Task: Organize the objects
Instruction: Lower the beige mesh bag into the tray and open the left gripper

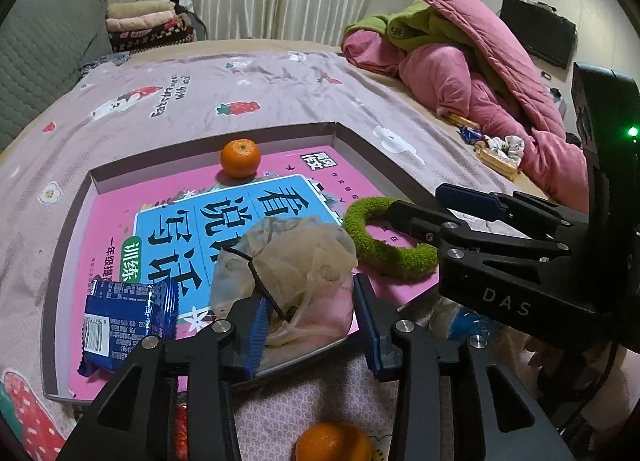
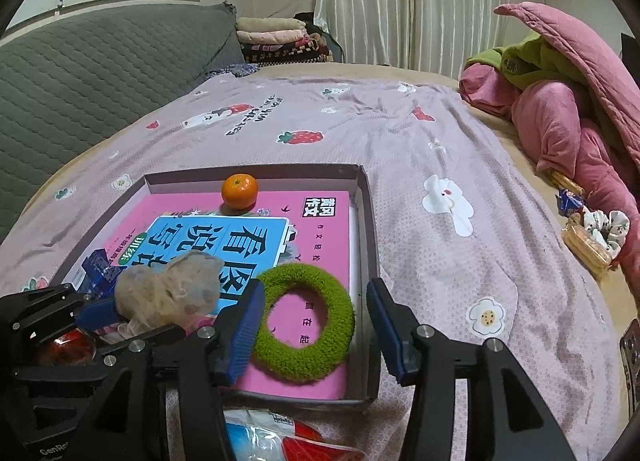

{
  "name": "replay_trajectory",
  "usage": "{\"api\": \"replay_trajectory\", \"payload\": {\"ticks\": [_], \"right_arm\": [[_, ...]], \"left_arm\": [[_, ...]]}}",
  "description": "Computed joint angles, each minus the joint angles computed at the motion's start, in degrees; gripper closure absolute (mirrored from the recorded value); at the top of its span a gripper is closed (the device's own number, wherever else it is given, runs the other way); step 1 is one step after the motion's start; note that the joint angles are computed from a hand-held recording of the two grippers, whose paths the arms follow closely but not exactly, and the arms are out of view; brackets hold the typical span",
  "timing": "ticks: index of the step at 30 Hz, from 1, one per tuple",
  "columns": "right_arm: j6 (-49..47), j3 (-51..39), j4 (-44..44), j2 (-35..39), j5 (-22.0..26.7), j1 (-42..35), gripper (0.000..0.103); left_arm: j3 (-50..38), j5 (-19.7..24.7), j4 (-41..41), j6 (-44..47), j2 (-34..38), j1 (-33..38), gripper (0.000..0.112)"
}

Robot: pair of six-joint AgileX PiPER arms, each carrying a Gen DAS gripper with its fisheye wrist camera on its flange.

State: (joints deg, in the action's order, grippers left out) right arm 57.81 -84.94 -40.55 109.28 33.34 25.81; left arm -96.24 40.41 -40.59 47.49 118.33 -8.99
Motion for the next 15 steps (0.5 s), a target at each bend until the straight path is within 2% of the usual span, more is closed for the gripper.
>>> {"api": "replay_trajectory", "payload": {"ticks": [6,11,15], "right_arm": [[-0.02,0.53,-0.21,-0.5,-0.23,0.03,0.05],[0.65,0.91,-1.03,-0.86,-0.37,0.21,0.05],[0.94,1.05,-1.38,-1.12,-0.44,0.27,0.05]], "left_arm": [[-0.59,1.09,-0.48,0.13,0.21,0.29,0.057],[-0.33,0.65,-1.25,1.05,0.06,0.45,0.056],[-1.49,2.61,-2.29,1.07,0.53,1.21,0.054]]}}
